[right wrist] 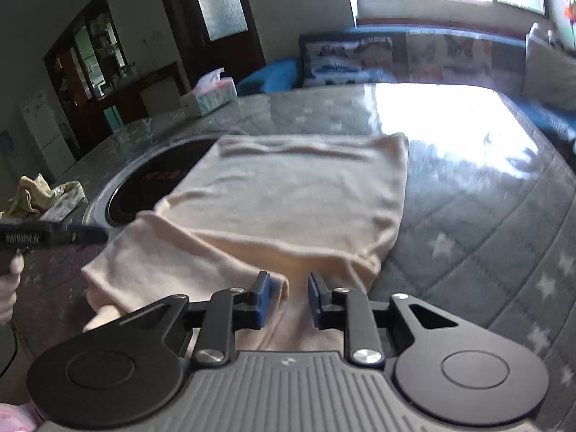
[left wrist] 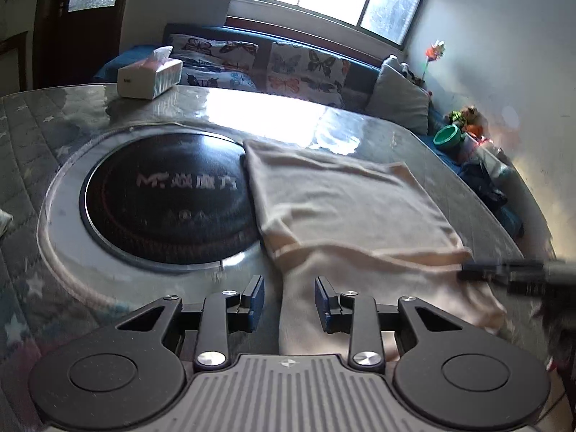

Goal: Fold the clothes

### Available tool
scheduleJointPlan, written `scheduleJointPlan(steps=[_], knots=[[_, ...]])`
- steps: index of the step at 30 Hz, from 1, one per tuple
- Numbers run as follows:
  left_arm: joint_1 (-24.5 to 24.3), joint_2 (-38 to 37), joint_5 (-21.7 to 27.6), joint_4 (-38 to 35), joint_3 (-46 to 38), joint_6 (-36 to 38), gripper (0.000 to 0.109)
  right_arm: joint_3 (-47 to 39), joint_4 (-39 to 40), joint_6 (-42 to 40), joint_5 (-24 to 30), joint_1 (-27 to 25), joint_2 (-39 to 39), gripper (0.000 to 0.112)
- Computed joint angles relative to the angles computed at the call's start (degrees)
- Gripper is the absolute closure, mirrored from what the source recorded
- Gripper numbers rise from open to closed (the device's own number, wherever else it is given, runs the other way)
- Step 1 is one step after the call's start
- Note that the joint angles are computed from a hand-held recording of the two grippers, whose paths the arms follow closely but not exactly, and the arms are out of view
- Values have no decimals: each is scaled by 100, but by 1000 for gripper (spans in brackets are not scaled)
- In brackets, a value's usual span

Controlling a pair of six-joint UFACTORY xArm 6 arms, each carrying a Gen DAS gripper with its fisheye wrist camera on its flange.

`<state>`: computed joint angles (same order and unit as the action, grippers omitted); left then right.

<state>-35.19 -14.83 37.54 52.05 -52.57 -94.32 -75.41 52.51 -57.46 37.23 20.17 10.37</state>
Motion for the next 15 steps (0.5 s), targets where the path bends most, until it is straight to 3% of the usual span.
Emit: scheduleJointPlan(steps=[3, 5, 12, 15], knots=[[177, 161, -107, 63, -142, -11, 77, 52, 59, -120, -2, 16, 6, 90], [354, 260, -427, -29, -148, 30, 77, 73, 26, -181, -22, 49, -16, 102], [667, 554, -942, -467, -178, 225, 75, 250, 213, -734, -341, 199, -246, 107], [704, 566, -1030, -285, -157, 71, 93, 362, 602, -1249, -682, 297, -451, 107]])
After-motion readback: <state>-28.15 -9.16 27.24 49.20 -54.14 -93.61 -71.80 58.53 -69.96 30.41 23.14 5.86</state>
